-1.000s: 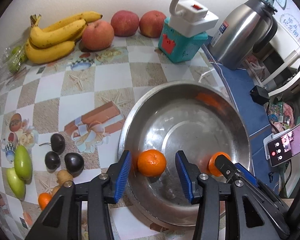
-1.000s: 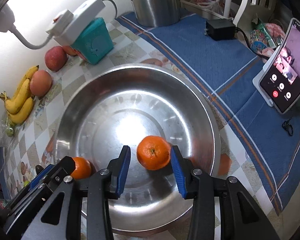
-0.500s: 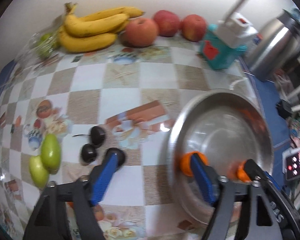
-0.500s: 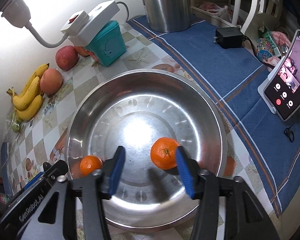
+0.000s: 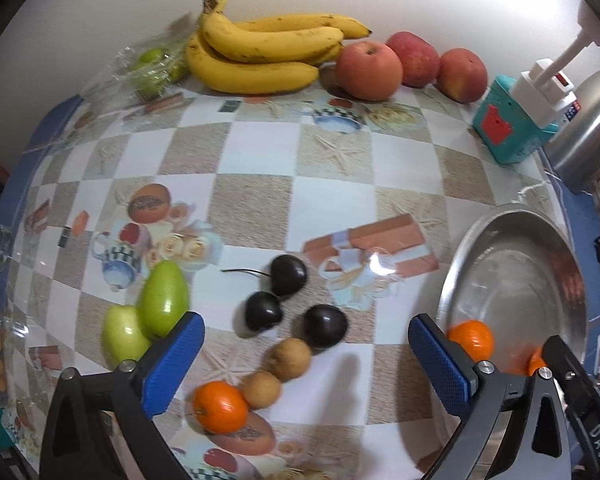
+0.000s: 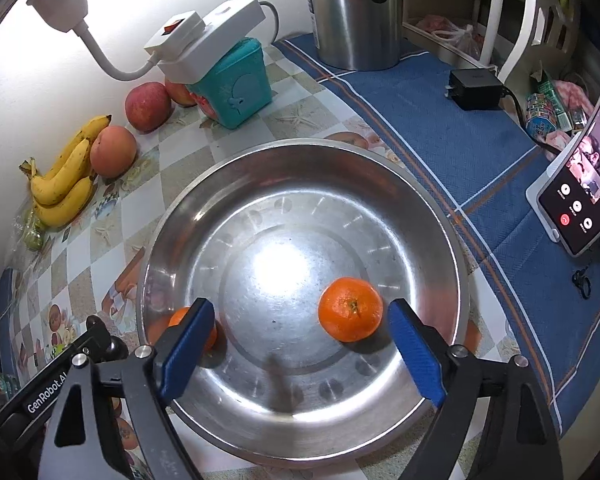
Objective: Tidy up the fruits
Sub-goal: 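Open the left tool to drop its tangerine while the right tool releases its tangerine, then move both open tools back from the bowl toward the remaining fruit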
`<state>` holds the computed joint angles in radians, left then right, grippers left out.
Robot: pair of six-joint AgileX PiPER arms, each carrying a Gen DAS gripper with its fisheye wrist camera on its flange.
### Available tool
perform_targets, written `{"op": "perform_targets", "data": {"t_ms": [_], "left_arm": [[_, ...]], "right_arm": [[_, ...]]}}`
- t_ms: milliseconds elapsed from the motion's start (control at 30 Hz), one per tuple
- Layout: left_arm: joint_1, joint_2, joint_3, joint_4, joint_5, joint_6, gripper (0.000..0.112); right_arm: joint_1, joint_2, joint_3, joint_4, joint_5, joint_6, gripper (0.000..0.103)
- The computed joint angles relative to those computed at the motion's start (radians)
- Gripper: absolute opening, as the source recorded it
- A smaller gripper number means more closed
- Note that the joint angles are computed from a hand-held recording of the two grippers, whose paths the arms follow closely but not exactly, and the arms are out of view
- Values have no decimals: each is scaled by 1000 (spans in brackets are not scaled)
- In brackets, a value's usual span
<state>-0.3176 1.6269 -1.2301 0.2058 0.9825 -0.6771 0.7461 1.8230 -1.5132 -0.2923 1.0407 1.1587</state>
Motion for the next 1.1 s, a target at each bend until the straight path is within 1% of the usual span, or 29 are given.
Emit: {"op": "perform_targets", "data": {"t_ms": [200, 300, 433, 633, 767, 1100], "left_arm": [[5, -30, 37, 61, -25, -2, 103], [6, -44, 50, 82, -30, -2, 103], [12, -72, 77, 121, -40, -15, 103], [42, -92, 98, 123, -37, -17, 103], [55, -117, 115, 130, -34, -7, 103], [125, -206, 171, 135, -39, 50, 103]], "right_arm": [[14, 5, -5, -23, -10, 9, 94], [19, 12, -15, -31, 1, 14, 94], [19, 5, -5, -31, -15, 27, 94], [25, 14, -18, -45, -15, 40, 94], [33, 41, -56, -40, 20, 15, 94], [63, 85, -126, -47, 51, 8, 94]]}}
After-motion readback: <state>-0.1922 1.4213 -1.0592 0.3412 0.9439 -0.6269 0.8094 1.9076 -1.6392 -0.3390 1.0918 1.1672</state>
